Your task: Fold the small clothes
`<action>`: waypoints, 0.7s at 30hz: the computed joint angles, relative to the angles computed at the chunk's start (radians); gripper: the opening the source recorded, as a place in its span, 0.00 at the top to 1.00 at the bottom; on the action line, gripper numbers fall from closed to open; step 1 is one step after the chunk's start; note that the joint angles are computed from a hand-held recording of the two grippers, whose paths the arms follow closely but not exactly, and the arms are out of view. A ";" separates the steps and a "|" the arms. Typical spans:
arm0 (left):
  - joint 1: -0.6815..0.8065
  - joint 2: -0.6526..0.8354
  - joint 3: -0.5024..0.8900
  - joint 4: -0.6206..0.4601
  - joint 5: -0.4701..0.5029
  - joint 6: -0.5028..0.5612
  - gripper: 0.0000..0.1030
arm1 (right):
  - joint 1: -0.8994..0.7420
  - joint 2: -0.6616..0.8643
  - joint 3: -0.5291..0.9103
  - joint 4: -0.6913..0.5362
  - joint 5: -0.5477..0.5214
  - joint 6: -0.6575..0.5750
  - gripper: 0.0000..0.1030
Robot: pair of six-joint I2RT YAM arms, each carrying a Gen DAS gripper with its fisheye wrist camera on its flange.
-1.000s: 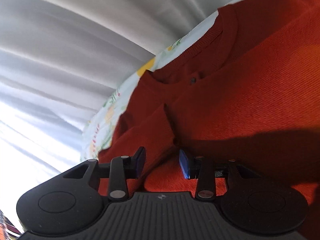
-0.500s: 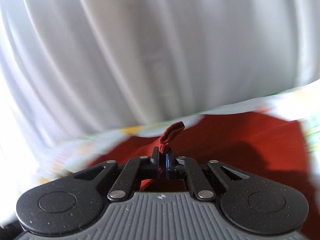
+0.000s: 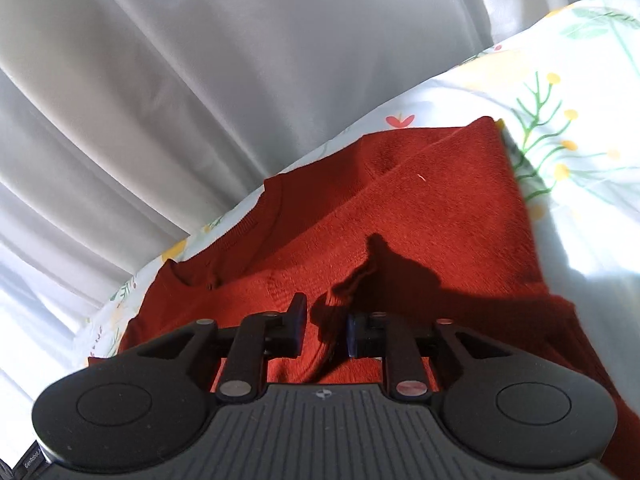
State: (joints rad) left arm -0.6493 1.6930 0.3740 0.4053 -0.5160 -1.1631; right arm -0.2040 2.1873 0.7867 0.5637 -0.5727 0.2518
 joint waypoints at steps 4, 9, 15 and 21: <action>0.003 0.019 0.038 -0.023 -0.004 0.046 0.06 | 0.017 -0.082 -0.074 0.086 0.059 -0.092 0.95; 0.006 0.040 0.061 -0.019 0.000 0.081 0.06 | 0.047 -0.105 -0.170 0.319 0.287 -0.235 0.94; -0.039 0.012 0.095 -0.067 -0.092 0.124 0.06 | -0.006 -0.136 -0.161 0.225 0.329 -0.177 0.77; -0.022 0.177 0.251 -0.025 -0.021 0.277 0.06 | 0.099 -0.134 -0.161 0.175 0.189 -0.328 0.77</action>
State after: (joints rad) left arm -0.6713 1.8705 0.6252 0.3801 -0.5371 -0.8857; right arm -0.1050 2.0531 0.6252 0.7389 -0.3837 -0.0759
